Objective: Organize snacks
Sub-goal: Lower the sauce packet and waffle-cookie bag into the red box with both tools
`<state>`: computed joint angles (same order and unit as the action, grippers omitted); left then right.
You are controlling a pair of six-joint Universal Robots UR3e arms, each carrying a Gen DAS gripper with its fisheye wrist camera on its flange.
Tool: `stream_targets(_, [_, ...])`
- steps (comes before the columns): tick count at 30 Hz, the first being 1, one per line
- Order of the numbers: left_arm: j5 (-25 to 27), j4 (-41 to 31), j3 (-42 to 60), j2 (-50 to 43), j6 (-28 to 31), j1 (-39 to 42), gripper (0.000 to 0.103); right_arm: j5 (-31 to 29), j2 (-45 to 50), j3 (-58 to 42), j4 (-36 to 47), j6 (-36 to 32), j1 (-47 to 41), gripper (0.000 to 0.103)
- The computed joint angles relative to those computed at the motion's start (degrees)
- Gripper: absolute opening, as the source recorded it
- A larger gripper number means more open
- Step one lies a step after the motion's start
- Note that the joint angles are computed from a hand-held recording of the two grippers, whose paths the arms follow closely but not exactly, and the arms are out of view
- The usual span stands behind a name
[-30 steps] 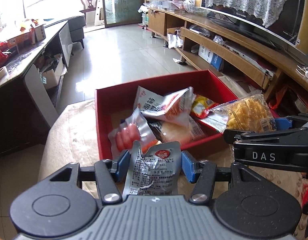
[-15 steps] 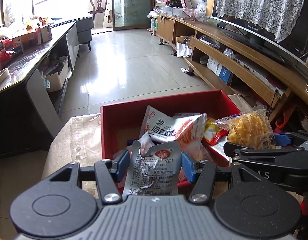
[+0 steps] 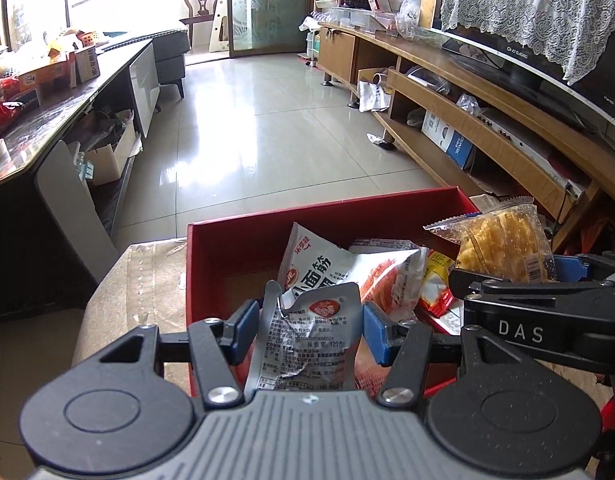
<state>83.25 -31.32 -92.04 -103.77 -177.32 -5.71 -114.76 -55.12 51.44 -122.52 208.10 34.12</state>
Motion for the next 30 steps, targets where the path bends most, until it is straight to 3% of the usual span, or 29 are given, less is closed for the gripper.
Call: stream_targets(30, [3.50, -1.26, 9.92, -11.69, -1.55, -1.88, 0.051, 2.85, 6.68, -2.26, -3.66, -0.77, -3.16, 0.081])
